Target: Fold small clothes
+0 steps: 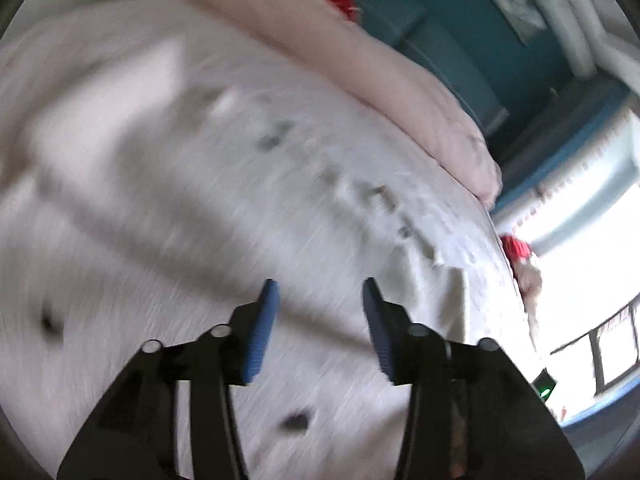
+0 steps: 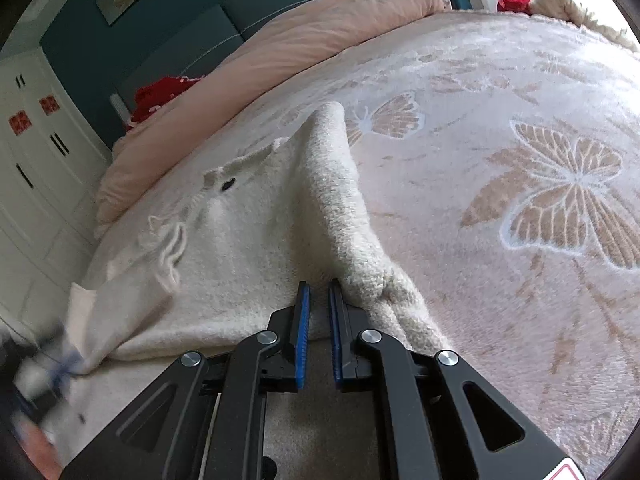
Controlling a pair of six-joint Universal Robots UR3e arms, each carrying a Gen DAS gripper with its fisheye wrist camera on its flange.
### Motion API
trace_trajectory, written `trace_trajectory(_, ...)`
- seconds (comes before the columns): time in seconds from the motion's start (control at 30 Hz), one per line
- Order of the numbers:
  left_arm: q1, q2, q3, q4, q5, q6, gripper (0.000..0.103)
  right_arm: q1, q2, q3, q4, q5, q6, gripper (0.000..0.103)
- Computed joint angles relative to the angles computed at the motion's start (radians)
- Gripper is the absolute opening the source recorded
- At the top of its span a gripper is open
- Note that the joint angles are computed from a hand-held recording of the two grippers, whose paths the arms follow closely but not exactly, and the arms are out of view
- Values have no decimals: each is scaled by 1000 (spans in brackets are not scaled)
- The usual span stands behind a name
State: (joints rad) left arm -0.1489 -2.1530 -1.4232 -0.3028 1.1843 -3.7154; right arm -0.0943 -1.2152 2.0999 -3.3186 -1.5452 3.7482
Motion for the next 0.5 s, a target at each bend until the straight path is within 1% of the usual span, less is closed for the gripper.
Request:
trace_trajectory(0.03,26,30,-71,42,-18,-13,54,-5,-19,6,12,13,5,16)
trace_trajectory(0.07,75,63,-127,61,-46,-17,62,3,-53,3,46,14,5,24)
trace_trajectory(0.1,130,102,-204,108,-70,-31,67,19,-74,-2,59,6,2,41)
trace_trajectory(0.13,153,144,-280,142,-70,-42,69,41,-88,-9,55,-8,8,57)
trace_trajectory(0.17,202,156,-315,170,-94,-39,71,70,-94,-26,46,-19,25,61)
trace_trajectory(0.2,248,154,-321,172,-117,-45,71,91,-81,-62,43,0,33,63)
trace_trajectory(0.23,268,146,-323,179,-128,-58,71,109,-55,-121,74,27,36,66)
trace_trajectory(0.3,323,128,-303,163,-164,-105,71,132,35,-290,194,104,45,69)
trace_trajectory(0.33,356,92,-271,175,-209,-151,71,134,69,-346,234,129,52,69)
trace_trajectory(0.37,380,78,-248,169,-241,-183,71,143,128,-440,298,148,68,69)
trace_trajectory(0.4,400,41,-198,159,-267,-224,71,153,189,-535,363,159,81,69)
trace_trajectory(0.47,412,0,-157,156,-283,-275,71,175,275,-669,451,151,105,69)
trace_trajectory(0.5,418,-43,-96,133,-292,-306,71,189,311,-731,491,133,117,63)
